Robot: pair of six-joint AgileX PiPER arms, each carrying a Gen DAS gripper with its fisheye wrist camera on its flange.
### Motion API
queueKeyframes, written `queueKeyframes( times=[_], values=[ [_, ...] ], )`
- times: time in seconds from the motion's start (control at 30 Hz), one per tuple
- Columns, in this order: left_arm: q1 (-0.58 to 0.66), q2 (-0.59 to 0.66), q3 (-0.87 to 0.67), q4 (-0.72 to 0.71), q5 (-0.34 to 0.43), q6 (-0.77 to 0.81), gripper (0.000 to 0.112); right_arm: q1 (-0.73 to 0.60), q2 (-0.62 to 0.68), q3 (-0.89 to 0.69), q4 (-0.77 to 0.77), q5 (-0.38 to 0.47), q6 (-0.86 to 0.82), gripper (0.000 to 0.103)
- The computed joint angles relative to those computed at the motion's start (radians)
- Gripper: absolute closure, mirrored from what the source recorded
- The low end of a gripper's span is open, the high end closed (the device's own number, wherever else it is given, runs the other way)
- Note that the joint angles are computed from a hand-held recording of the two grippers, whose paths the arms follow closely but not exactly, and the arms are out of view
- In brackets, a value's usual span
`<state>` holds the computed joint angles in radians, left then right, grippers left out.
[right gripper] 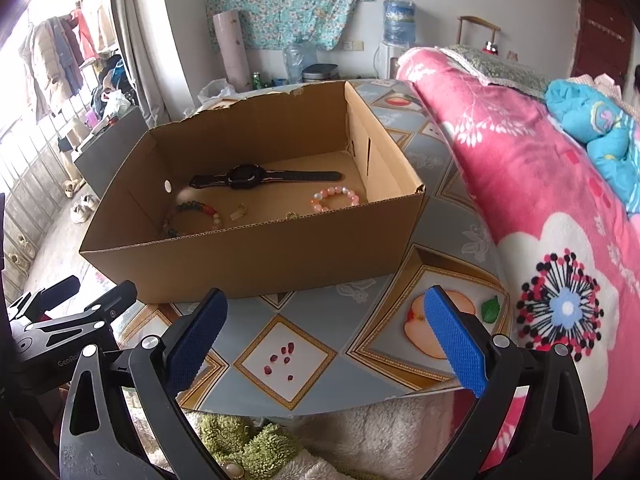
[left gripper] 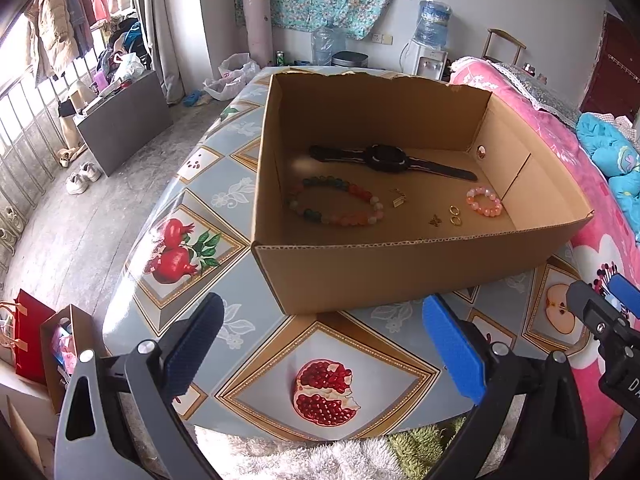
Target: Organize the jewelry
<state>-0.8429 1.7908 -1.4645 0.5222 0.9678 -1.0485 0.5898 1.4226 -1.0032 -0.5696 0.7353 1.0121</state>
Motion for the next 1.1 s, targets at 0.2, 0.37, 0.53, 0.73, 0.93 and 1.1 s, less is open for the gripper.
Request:
queueKeyframes(
  times=[0.2,0.37,0.53,0.73,0.93,1.1],
  values=[
    [0.0,0.005,-0.006,0.0,0.009,0.001,0.015,-0.003,0.005,-0.01,0.0,-0.001,-0.011,0.008],
    [-0.002,0.01,-0.014,0.004,0.018,0.004,0.015,-0.002,0.009,-0.015,0.0,0.002,-0.011,0.008],
    [0.0,0.018,-0.021,-0.002,0.02,0.013,0.015,0.0,0.011,-0.016,-0.001,0.003,-0.011,0.008],
    [0.001,0.024,-0.029,-0.006,0.023,0.016,0.015,0.001,0.013,-0.016,0.0,-0.001,-0.01,0.008],
    [0.004,0.028,-0.032,-0.012,0.024,0.022,0.015,-0.018,0.017,-0.009,0.021,-0.021,-0.041,0.008],
    [0.003,0.029,-0.032,-0.012,0.025,0.02,0.015,-0.021,0.015,-0.007,0.026,-0.024,-0.047,0.008]
  ],
)
